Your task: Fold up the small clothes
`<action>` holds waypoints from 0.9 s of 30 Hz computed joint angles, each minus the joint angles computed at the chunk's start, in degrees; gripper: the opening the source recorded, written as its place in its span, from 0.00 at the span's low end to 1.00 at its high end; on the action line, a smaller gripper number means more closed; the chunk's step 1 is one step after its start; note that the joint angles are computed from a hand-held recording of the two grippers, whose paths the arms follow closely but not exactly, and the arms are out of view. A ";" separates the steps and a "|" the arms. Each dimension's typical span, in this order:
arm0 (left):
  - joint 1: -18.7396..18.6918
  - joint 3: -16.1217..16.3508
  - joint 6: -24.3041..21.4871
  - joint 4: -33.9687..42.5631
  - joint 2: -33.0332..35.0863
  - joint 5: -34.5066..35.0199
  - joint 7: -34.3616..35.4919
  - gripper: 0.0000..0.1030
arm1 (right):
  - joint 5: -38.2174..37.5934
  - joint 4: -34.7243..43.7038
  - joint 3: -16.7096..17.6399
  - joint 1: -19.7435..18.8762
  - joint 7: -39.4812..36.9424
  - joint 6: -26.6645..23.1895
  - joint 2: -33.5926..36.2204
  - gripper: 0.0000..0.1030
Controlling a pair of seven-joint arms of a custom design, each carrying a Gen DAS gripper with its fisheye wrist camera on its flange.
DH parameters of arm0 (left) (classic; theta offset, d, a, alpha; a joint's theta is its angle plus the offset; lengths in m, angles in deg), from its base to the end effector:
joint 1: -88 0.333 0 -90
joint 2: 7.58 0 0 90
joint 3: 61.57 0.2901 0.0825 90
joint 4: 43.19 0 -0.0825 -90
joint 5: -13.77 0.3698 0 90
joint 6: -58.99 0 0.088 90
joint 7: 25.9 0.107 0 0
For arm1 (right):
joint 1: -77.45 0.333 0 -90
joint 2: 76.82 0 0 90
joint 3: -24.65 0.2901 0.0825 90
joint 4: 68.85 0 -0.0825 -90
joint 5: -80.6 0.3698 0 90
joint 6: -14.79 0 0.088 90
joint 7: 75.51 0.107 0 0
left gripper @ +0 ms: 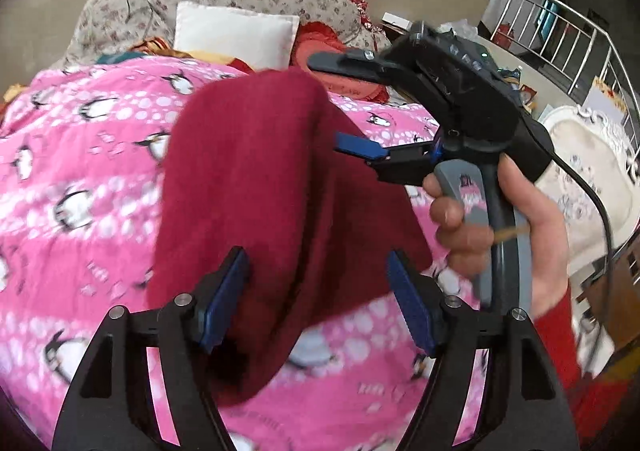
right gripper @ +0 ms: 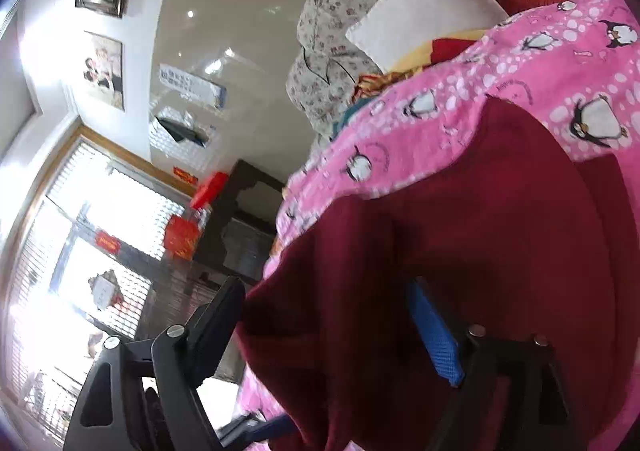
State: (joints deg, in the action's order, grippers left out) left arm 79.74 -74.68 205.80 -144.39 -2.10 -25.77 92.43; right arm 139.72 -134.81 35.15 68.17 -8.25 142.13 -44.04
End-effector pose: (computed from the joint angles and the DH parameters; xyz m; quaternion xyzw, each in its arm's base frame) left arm 0.5852 -0.2127 0.5597 -0.4967 0.7556 -0.4235 0.0550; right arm 0.7339 0.0025 0.5284 -0.5675 0.6235 0.0991 0.5285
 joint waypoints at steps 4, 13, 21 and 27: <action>0.51 1.25 2.38 -6.24 -3.67 -2.53 1.36 0.70 | 8.19 -8.42 1.18 -2.58 -7.31 1.15 -4.12 0.83; -0.94 0.36 4.14 -8.95 -2.26 -2.73 1.42 0.71 | 10.41 -16.91 -2.00 1.14 -15.60 2.01 -10.32 0.87; -1.43 -0.14 3.62 -7.97 -2.31 -2.55 0.06 0.74 | -14.10 -8.58 -3.92 8.91 -15.52 8.12 -6.70 0.20; -0.72 1.14 -5.67 -5.07 -5.27 -16.69 11.13 0.74 | -19.53 -8.97 -5.56 7.69 -21.63 9.79 -10.35 0.16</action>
